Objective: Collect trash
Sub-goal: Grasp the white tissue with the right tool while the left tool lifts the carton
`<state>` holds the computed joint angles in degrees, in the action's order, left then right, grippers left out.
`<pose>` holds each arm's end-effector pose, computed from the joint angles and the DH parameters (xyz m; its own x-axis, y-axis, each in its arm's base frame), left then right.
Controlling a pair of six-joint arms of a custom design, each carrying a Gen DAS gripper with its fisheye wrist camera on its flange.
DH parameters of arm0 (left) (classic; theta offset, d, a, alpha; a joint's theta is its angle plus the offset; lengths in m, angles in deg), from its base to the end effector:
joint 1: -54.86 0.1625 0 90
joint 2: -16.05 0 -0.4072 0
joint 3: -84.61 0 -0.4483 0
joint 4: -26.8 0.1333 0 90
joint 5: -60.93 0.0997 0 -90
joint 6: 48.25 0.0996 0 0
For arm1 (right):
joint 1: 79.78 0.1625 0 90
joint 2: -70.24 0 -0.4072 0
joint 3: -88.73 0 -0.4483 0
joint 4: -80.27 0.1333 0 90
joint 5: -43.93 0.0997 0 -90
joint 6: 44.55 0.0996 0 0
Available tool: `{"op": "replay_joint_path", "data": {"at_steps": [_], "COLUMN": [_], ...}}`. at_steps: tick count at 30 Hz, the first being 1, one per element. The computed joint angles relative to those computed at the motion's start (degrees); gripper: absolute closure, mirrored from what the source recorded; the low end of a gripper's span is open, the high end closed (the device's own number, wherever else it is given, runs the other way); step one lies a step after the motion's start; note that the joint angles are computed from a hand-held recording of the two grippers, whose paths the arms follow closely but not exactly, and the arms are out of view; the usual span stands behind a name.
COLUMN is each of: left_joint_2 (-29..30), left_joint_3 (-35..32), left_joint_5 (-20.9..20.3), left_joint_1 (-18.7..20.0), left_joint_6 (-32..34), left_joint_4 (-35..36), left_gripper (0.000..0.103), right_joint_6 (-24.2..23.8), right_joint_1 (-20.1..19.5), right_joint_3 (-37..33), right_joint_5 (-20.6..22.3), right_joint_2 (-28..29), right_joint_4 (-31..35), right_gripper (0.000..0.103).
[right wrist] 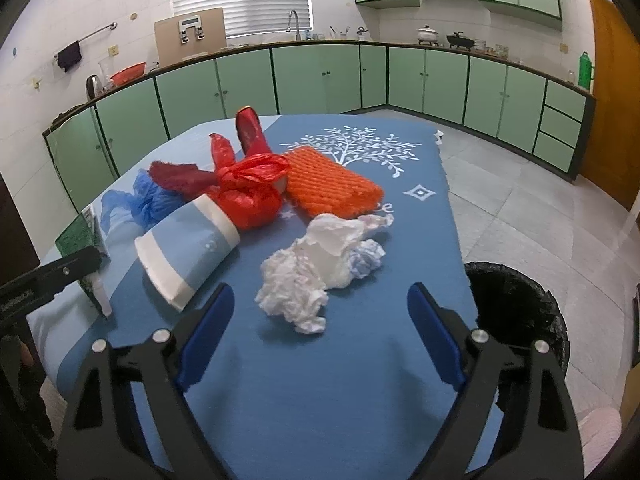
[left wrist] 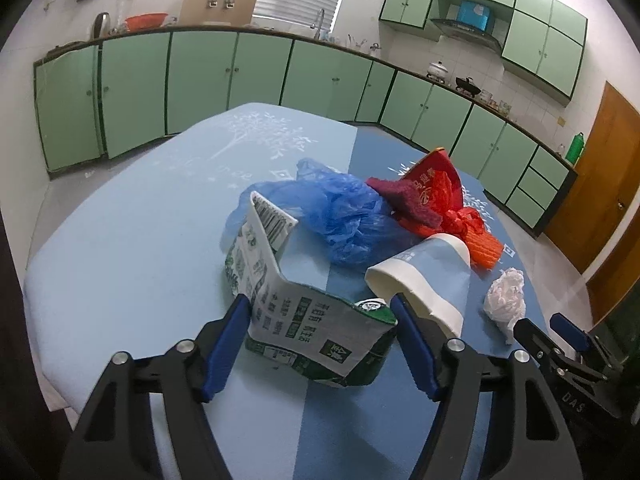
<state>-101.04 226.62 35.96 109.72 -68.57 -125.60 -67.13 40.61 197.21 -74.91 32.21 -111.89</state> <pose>-0.0047 -0.3951 0.3634 -0.7801 -0.4205 -0.4633 0.1982 0.5363 -0.8204 0.3778 -0.4757 -0.0309 -0.6509 -0.4890 0.5807 -0.7368 0.5914 -0.3278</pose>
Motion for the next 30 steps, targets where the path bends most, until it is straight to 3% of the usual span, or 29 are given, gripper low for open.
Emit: {"op": "replay_joint_path", "data": {"at_steps": [3, 8, 12, 13, 23, 30], "left_joint_2": [0.4, 0.0, 0.2, 0.3, 1.7, 4.9], "left_joint_3": [0.2, 0.6, 1.0, 1.1, 1.8, -0.2], "left_joint_5": [-0.3, -0.6, -0.4, -0.5, 0.7, -1.3], "left_joint_1": [0.2, 0.5, 0.2, -0.1, -4.5, -6.4], "left_joint_6": [1.6, 3.5, 5.9, 6.9, 15.7, 20.7], "left_joint_4": [-2.3, -5.2, -7.8, -8.9, -18.9, -22.8], "left_gripper": [0.034, 0.035, 0.035, 0.035, 0.035, 0.035], "right_joint_6": [-0.1, 0.4, 0.1, 0.2, -2.6, -3.7], "right_joint_1": [0.1, -0.1, -0.5, -0.8, 0.4, 1.2], "right_joint_3": [-0.1, -0.9, -1.8, -1.9, -0.5, -0.4], "right_joint_5": [0.1, 0.4, 1.0, 2.0, 5.2, 6.6], "right_joint_2": [0.1, 0.7, 1.2, 1.0, -1.4, -3.9], "right_joint_4": [0.1, 2.7, 5.2, 6.7, 3.2, 1.4], "right_gripper": [0.020, 0.036, 0.073, 0.089, 0.093, 0.093]}}
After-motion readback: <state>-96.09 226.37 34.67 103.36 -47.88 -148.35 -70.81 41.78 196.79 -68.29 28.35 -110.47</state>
